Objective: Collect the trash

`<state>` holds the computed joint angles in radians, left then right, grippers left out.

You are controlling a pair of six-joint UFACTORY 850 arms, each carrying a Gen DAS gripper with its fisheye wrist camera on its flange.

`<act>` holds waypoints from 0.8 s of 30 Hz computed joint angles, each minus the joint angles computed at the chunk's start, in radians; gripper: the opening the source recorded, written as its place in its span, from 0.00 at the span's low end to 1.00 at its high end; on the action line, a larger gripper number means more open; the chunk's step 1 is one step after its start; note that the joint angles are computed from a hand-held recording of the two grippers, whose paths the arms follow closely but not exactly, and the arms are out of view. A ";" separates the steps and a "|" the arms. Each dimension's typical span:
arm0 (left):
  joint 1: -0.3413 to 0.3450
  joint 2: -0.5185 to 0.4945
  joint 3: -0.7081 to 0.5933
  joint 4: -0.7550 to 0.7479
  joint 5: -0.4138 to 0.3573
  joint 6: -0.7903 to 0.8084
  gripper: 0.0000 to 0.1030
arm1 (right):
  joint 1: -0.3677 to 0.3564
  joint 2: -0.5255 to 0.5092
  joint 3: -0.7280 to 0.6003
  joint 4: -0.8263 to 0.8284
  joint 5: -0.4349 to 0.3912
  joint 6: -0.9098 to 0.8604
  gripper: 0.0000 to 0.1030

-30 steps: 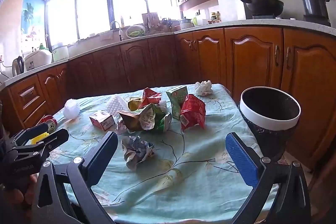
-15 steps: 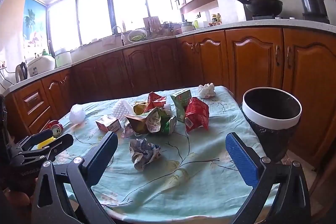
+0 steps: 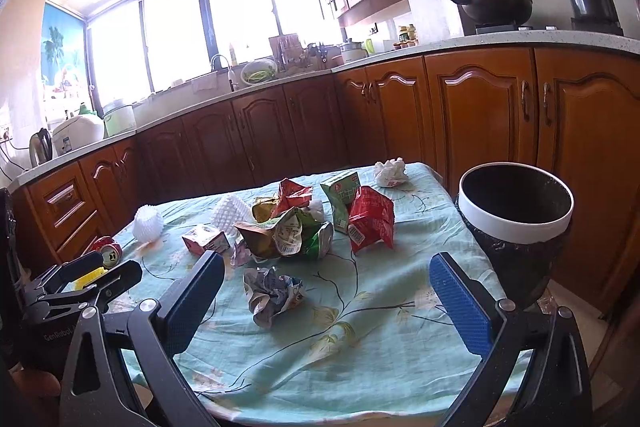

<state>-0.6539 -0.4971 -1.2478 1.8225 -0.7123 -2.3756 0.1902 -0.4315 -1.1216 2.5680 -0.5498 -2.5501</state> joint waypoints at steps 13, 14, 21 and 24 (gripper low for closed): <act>-0.004 -0.008 -0.008 -0.004 -0.005 0.012 1.00 | 0.000 0.003 0.004 -0.004 -0.009 0.007 1.00; -0.004 -0.008 -0.007 -0.005 -0.005 0.013 1.00 | -0.001 0.003 0.006 -0.005 -0.012 0.007 1.00; -0.006 -0.009 -0.006 -0.002 -0.013 0.011 1.00 | -0.003 0.005 0.008 -0.008 -0.014 0.008 1.00; -0.008 -0.008 -0.005 0.000 -0.016 0.008 1.00 | -0.003 0.006 0.008 -0.006 -0.017 0.010 1.00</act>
